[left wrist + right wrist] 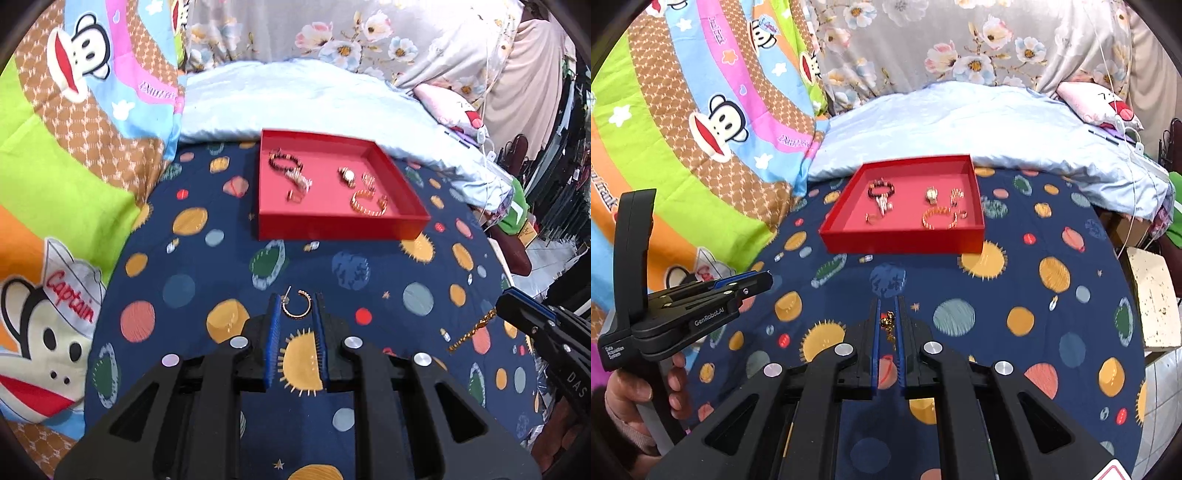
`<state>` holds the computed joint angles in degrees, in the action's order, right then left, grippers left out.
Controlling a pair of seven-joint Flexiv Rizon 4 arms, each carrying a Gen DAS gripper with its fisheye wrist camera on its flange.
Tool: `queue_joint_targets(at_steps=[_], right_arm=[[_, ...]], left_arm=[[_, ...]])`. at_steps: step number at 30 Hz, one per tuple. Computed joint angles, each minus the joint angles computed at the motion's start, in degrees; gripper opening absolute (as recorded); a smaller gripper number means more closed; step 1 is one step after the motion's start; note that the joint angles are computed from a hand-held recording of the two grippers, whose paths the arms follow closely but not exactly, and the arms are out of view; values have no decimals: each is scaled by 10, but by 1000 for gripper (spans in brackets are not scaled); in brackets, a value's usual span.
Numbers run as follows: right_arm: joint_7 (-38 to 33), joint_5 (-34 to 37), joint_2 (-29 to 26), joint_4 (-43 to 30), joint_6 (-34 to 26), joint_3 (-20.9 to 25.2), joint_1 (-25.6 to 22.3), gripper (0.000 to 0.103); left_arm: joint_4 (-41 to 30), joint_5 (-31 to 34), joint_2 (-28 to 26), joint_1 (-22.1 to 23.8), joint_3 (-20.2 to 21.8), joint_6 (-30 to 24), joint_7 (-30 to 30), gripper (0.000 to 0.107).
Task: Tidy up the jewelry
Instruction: 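Carry the hoop with the left tool while the right tool carries the earring to the tray, then open both tools inside the tray to release the hoop and earring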
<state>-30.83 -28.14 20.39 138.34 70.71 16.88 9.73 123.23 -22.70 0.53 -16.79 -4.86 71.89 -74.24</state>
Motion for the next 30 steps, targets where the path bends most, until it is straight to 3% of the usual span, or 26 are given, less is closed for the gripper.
queue_joint_targets(at_steps=[8,13,25,30], right_arm=[[-35,-52,-40,-58,33,-23,-32,6],[-64,-73,-104,-121,58,-52,-43,6],[-187,21,-270,-281,49,-109,-1,7],[-205,43,-308,-309,34,-119,13,7]], left_arm=[[-72,-57,-32,0,-14,9,55,16],[-163,-12,-97,9,-22,1,31,16],[-369,63,-258,12,-19,-97,-43,17],[-403,87,-288,10,-13,-114,-62,17]])
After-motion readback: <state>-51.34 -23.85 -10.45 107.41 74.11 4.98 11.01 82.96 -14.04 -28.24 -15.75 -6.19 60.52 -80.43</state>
